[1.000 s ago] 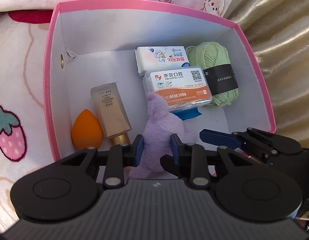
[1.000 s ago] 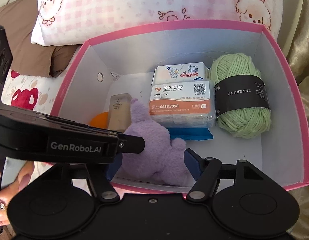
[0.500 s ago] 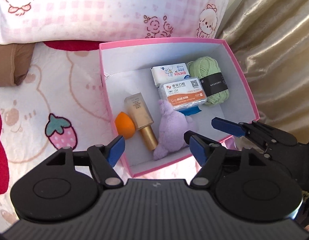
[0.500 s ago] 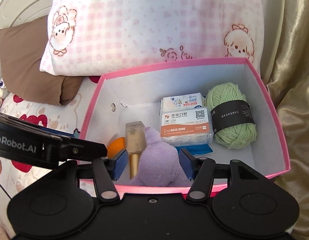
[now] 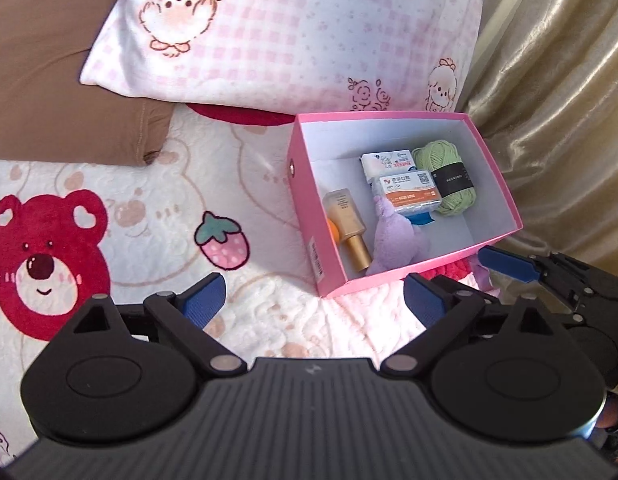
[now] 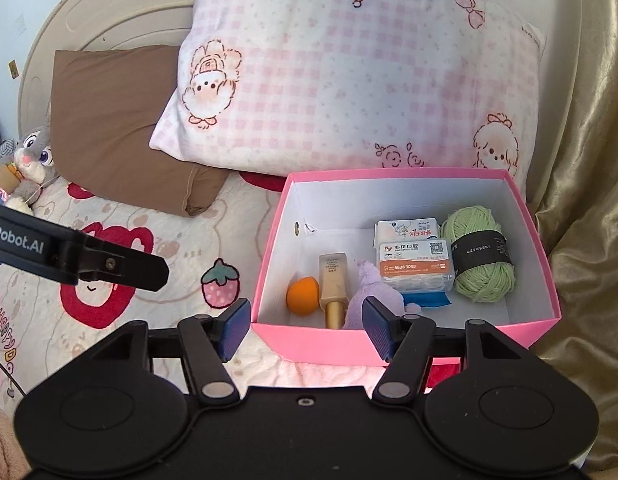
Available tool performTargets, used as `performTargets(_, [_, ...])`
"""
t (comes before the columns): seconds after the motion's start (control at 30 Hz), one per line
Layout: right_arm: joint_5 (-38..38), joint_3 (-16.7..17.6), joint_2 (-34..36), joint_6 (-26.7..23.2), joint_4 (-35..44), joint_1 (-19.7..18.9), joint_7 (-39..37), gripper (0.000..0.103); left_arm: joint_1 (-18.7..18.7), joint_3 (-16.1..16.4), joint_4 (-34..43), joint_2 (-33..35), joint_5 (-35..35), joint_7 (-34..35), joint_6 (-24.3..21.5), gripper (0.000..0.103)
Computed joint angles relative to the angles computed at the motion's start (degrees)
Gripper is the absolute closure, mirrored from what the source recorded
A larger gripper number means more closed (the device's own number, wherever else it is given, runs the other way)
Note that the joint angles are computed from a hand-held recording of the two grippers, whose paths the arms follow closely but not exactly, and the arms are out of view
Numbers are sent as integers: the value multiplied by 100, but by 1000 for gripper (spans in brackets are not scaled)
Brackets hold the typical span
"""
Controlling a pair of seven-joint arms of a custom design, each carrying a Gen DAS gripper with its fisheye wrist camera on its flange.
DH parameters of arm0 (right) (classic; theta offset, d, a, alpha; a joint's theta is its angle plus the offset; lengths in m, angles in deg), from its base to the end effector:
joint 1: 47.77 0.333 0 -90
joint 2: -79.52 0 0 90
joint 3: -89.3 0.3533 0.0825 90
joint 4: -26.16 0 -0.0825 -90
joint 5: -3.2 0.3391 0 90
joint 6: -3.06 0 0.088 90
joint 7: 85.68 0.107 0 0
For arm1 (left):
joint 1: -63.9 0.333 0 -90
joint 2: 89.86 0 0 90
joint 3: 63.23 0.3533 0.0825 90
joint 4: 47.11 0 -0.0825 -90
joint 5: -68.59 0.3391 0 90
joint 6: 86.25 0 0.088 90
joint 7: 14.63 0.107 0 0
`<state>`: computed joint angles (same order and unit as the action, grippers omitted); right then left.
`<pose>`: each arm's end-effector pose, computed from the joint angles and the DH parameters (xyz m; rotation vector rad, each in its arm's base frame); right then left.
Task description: Organize objects
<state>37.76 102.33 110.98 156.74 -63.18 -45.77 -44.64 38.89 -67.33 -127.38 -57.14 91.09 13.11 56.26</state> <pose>0.7045 0.1325 0.4471 -2.1214 1.1484 -0.3024 0.6469 -0.3463 0.4799 -2.2753 1.5911 -0.7348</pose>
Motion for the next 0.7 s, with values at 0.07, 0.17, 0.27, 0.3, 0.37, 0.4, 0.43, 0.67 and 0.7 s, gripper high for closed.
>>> performTargets(0.07, [121, 85, -168, 77, -229, -50, -117, 32, -134, 124, -271, -206, 201, -234, -95, 4])
performTargets(0.17, [590, 337, -418, 311, -584, -210, -637, 30, -183, 116, -571, -426, 435, -388, -203, 3])
performTargets(0.27, [679, 255, -594, 552, -796, -67, -787, 30, -198, 93, -933, -673, 672, -635, -159, 3])
performTargets(0.3, [685, 229, -627, 561, -820, -30, -784, 30, -217, 106, -1080, -769, 809, -772, -98, 3])
performTargets(0.37, [640, 146, -695, 525, -858, 66, -684, 30, -258, 108, -1268, -919, 1080, -998, -111, 3])
performTargets(0.4, [623, 119, -726, 539, -890, 103, -666, 30, -266, 93, -1320, -967, 1199, -1088, -137, 3])
performTargets(0.43, [587, 83, -766, 581, -944, 157, -630, 30, -264, 73, -1377, -1015, 1297, -1173, -162, 3])
performTargets(0.67, [652, 122, -974, 742, -1260, 227, -799, 22, -98, -94, -1939, -1341, 1689, -1635, -38, 3])
performTargets(0.7, [632, 88, -980, 740, -1279, 263, -747, 22, -56, -117, -2035, -1381, 1700, -1709, 25, 3])
